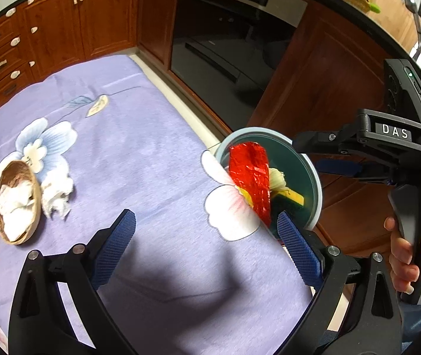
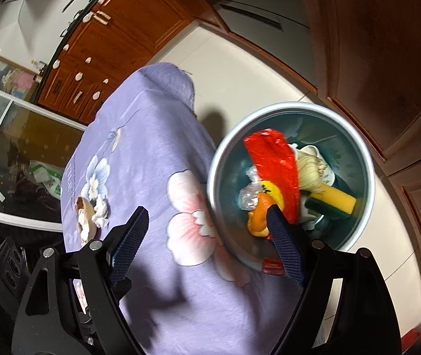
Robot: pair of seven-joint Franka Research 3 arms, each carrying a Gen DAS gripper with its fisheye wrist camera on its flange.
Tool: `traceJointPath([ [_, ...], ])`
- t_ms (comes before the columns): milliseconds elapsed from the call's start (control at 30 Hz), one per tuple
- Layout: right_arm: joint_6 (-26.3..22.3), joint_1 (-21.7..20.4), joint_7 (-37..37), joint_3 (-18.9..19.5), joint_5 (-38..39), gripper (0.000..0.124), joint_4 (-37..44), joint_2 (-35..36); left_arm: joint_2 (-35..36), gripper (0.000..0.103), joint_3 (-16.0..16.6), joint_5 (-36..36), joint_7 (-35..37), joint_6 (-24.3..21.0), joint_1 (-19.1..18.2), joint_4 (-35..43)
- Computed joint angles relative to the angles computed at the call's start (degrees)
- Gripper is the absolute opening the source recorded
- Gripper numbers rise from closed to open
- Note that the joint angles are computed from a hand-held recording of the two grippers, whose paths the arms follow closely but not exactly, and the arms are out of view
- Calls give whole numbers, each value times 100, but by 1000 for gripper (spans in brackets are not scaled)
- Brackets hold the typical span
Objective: Collect trash
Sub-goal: 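Move both tools back over the table toward the coconut shell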
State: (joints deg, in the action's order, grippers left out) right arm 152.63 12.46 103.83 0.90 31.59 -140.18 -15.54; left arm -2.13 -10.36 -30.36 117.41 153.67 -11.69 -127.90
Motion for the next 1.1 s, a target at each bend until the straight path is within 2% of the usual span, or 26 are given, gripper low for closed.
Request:
traceJointPath([
  [400,-62,212,547,313,-467,78,405,246,-426,98,390,-671,570,-5,95,-390],
  [700,-170,502,795,490,-774,78,1007,794,-517,99,618,-960,801,-57,308,-545],
  [1100,-344,900,714,633,-1007,78,2471,2278,-206,99,947,-1122,777,-67,1079,-461],
])
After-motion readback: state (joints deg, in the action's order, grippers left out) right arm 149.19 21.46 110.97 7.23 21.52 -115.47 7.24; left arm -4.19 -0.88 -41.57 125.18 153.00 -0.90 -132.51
